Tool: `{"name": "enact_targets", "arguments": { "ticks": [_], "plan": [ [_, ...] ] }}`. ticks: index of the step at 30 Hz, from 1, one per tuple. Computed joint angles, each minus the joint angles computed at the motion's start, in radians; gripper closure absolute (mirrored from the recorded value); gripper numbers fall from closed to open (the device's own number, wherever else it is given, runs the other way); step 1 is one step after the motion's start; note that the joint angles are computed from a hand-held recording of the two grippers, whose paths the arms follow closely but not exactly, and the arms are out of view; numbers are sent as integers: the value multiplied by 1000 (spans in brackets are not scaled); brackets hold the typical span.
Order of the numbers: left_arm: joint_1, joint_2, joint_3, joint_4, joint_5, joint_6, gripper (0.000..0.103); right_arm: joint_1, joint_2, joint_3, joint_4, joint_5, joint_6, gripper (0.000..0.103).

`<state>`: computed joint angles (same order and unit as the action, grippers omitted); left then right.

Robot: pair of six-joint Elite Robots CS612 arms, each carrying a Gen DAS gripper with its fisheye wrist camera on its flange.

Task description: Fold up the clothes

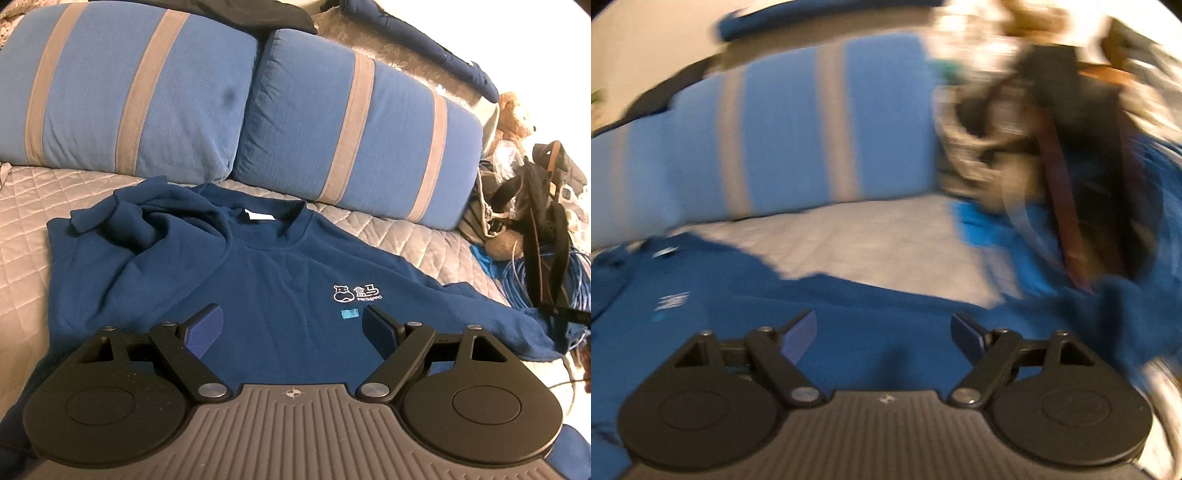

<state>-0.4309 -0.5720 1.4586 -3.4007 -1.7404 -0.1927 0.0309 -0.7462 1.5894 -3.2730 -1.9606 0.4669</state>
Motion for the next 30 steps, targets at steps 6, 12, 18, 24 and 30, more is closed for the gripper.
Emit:
{"name": "enact_targets", "arguments": {
  "ticks": [6,12,18,24,30],
  "plan": [
    [2,1,-3,9,-8,-3,20,-40,54,-189,135,261,-123,19],
    [5,4,-10,15,-20,-19,20,-56,159,-434,349,388,-137,27],
    [7,8,-19,28,-30,-31,20,-67,283,-642,516,404,-48,36],
    [7,10,-24,40,-33,-31,20,-60,361,-769,652,352,-46,69],
    [7,10,-23,38,-31,-25,20,-33,380,-802,596,199,-169,95]
  ]
}}
